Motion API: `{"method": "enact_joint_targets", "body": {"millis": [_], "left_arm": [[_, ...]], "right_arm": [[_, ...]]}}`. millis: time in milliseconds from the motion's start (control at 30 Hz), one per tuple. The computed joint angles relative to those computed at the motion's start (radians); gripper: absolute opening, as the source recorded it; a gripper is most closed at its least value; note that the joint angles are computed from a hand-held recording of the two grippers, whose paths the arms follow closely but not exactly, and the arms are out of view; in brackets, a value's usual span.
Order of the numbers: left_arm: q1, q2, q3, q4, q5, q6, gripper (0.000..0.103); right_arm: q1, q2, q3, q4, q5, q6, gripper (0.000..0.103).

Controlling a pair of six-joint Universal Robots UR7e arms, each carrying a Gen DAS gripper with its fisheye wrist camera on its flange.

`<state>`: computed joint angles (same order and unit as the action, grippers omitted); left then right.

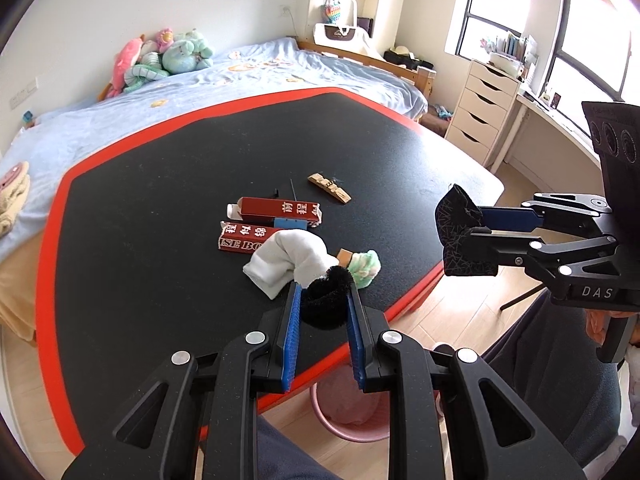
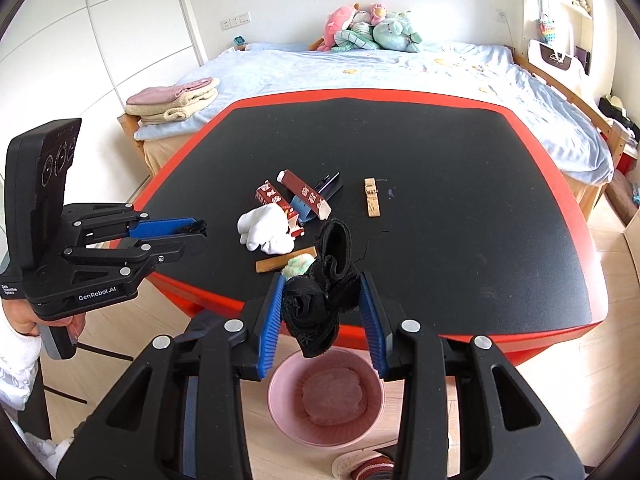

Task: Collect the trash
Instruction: 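Carry the black socks over the pink wastebasket and open the left gripper, then move both tools back toward the white sock and cloth ball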

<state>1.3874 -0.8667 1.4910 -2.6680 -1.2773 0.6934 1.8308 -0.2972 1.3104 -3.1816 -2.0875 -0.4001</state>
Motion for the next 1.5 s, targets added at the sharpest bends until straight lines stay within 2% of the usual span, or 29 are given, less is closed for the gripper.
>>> {"method": "enact_joint_targets", "body": {"millis": [300,633,700,733,767,800,833,867,933,1067,1500], "left_arm": [[0.007,-0.028,0.080,0.023,-0.010,-0.004,0.021],[0.009,-0.036,0.103,0.067,-0.022,-0.015,0.022],[0.008,-0.039,0.112,0.055,-0.025,-0.014,0.024],[0.007,-0.040,0.117,0.043,-0.019,-0.013,0.029],[0.005,-0.039,0.118,0.037,-0.012,-0.017,0.042],[0.004,-0.041,0.123,0.030,-0.014,-0.021,0.051],[0.005,-0.043,0.126,0.019,-0.016,-0.022,0.068],[0.006,-0.044,0.128,0.007,-0.019,-0.021,0.080],[0.008,-0.046,0.128,-0.011,-0.026,-0.029,0.089],[0.010,-0.044,0.123,-0.020,-0.013,-0.039,0.095],[0.014,-0.038,0.101,-0.021,0.011,-0.061,0.095]], "right_arm": [[-0.018,-0.027,0.127,-0.030,-0.013,0.033,0.037],[-0.032,-0.045,0.177,-0.032,0.007,0.056,0.038],[-0.032,-0.046,0.179,-0.029,0.010,0.056,0.043],[-0.031,-0.046,0.178,-0.029,0.004,0.056,0.044],[-0.030,-0.044,0.176,-0.031,-0.008,0.058,0.055],[-0.028,-0.042,0.176,-0.042,-0.021,0.058,0.074],[-0.028,-0.042,0.178,-0.054,-0.025,0.058,0.082],[-0.029,-0.044,0.179,-0.058,-0.025,0.062,0.090],[-0.030,-0.044,0.176,-0.053,-0.034,0.072,0.094],[-0.034,-0.042,0.173,-0.049,-0.032,0.079,0.097],[-0.033,-0.035,0.163,-0.046,-0.029,0.080,0.099]]}}
